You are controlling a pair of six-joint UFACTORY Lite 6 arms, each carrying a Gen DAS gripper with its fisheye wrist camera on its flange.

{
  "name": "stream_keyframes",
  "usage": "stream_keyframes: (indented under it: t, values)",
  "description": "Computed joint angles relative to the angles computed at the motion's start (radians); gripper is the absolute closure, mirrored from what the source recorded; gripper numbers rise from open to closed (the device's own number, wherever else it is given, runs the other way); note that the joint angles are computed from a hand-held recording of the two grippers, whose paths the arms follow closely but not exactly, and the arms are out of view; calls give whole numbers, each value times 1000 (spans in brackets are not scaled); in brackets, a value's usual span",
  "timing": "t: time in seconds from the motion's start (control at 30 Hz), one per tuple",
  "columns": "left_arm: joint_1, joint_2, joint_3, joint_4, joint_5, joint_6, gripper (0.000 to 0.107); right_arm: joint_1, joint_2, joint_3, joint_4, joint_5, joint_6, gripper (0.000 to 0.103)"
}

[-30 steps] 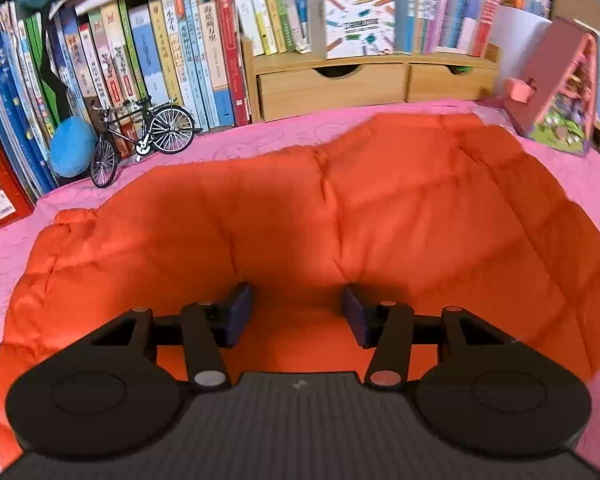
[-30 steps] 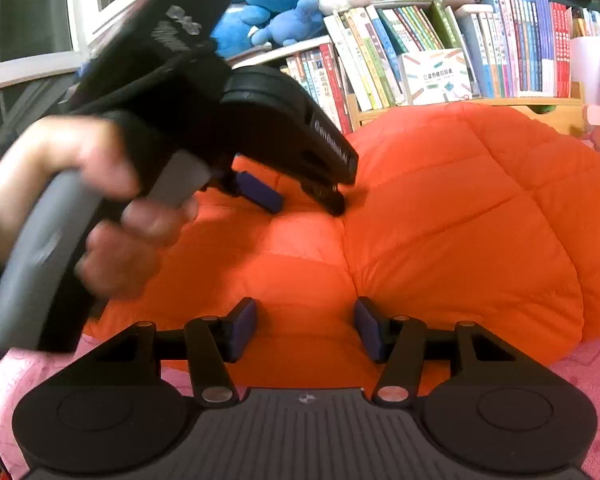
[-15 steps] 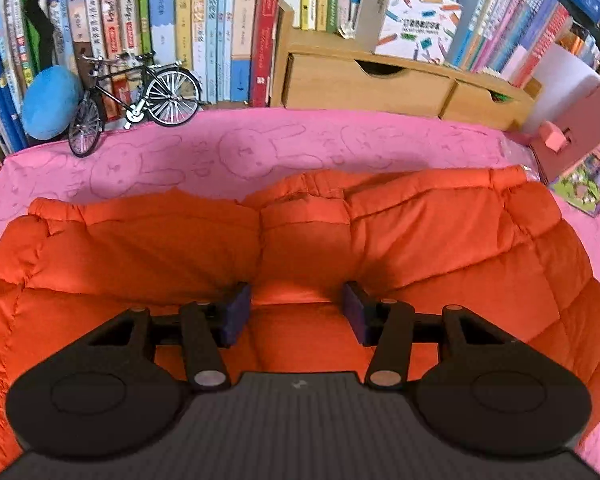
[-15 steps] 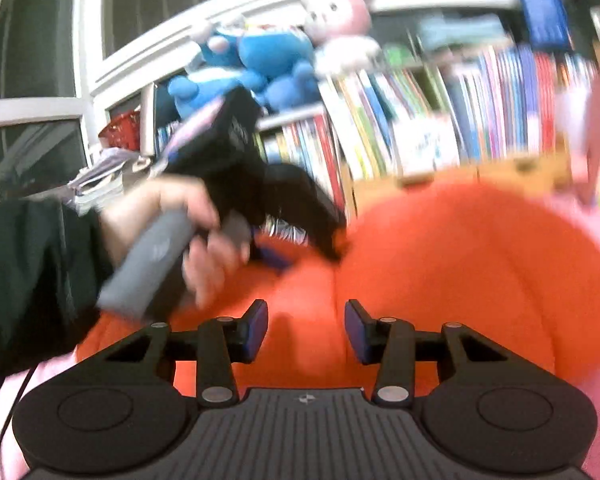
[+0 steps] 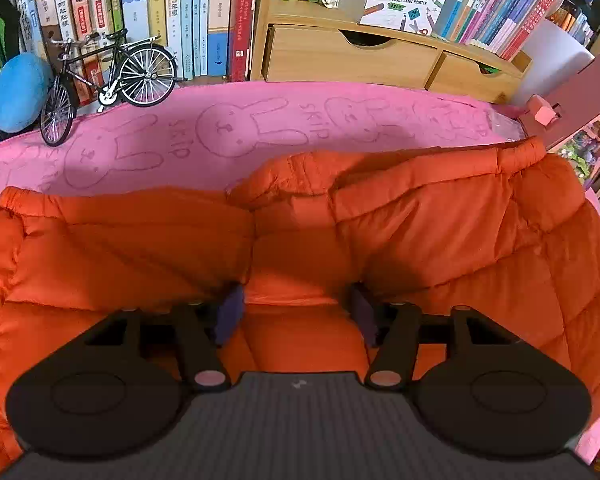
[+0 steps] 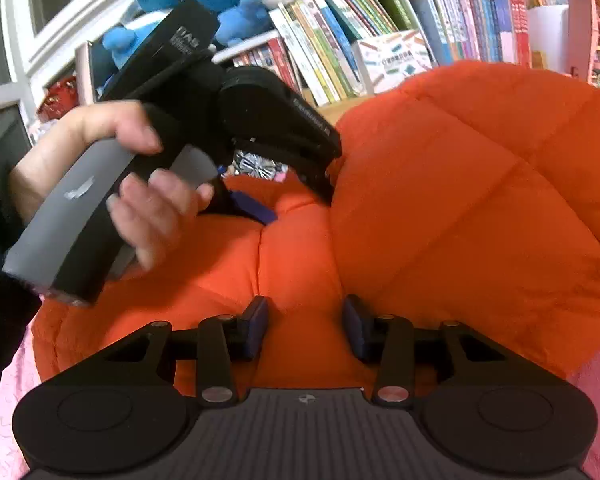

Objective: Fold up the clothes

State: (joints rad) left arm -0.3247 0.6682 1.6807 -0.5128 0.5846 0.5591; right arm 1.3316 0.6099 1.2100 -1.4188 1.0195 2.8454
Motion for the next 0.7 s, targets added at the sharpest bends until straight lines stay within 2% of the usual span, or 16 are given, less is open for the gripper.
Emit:
stream_keyframes:
  t: [0.17,0.3,0.47,0.53,0.63,0.7]
  values:
    - [-47,9,-31,35,-118,-5,40,22,-2,-2,28,6,11,61]
    - [-67,-34,-45,164,-94,-157,44,26,-10,-17,21,3,31,61]
    - [-61,-351,-422,50,-147,29,49,30,-19,-32,6,5,57,61]
    - [-20,-473,-557,-54,-128,170,51,31,-23,-35,5,7,54,61]
    - [12,-586,-672,-121,-84,249,58,34,-30,-47,-5,9,74,61]
    - [-11,-609,-710,-64,-121,194,64,35,-34,-53,-13,9,86,61]
